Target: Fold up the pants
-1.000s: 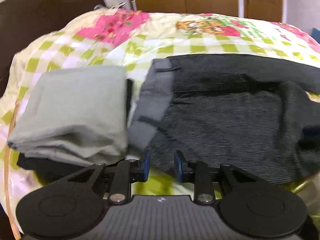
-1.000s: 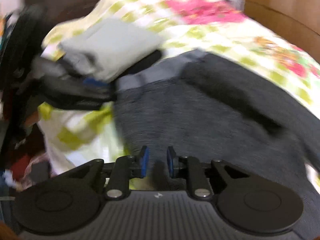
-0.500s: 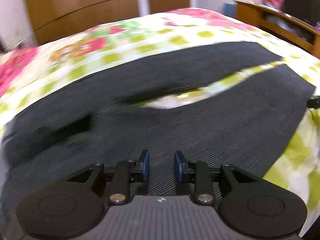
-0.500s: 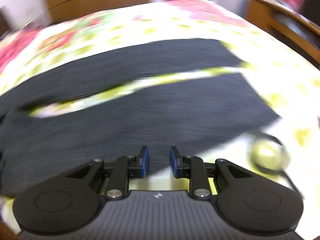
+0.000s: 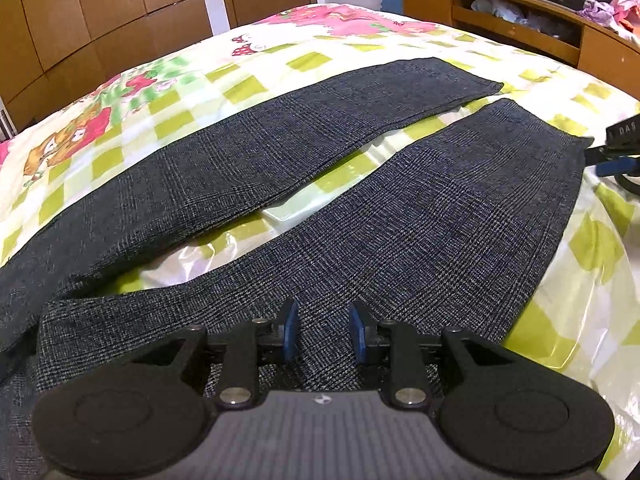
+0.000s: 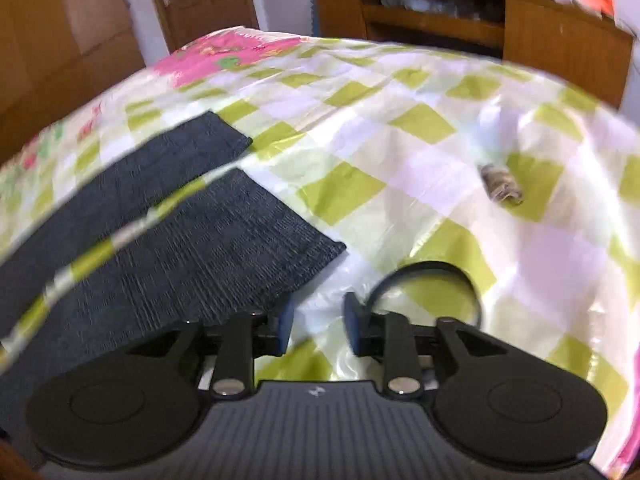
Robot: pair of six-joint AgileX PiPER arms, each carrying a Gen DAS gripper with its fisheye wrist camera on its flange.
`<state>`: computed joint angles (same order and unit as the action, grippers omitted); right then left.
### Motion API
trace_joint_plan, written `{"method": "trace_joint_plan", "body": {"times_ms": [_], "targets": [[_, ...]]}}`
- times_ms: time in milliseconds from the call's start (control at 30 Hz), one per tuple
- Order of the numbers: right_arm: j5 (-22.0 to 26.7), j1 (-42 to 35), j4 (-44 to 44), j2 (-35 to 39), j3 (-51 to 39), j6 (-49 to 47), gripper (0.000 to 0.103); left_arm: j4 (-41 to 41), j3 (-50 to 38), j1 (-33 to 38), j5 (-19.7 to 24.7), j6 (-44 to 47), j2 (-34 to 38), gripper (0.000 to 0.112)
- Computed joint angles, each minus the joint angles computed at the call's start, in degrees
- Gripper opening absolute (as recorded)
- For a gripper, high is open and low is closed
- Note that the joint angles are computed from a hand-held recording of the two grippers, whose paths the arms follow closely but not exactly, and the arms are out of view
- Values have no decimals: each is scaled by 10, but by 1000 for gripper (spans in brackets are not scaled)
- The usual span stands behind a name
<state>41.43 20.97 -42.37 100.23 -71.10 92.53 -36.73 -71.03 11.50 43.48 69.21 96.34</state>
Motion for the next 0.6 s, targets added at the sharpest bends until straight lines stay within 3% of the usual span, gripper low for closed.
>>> {"method": "trace_joint_plan", "body": {"times_ms": [100, 300, 467, 600], "targets": [[-89, -28, 29, -15, 34, 5, 32, -1, 3, 6, 1, -1, -2, 44], [-184, -54, 68, -36, 68, 38, 39, -7, 15, 17, 1, 4, -10, 46], [-220, -53, 16, -88, 130, 129, 41, -18, 22, 19, -1, 19, -13, 46], [-243, -61, 21, -84, 132, 126, 49, -24, 24, 21, 1, 24, -13, 46]]}}
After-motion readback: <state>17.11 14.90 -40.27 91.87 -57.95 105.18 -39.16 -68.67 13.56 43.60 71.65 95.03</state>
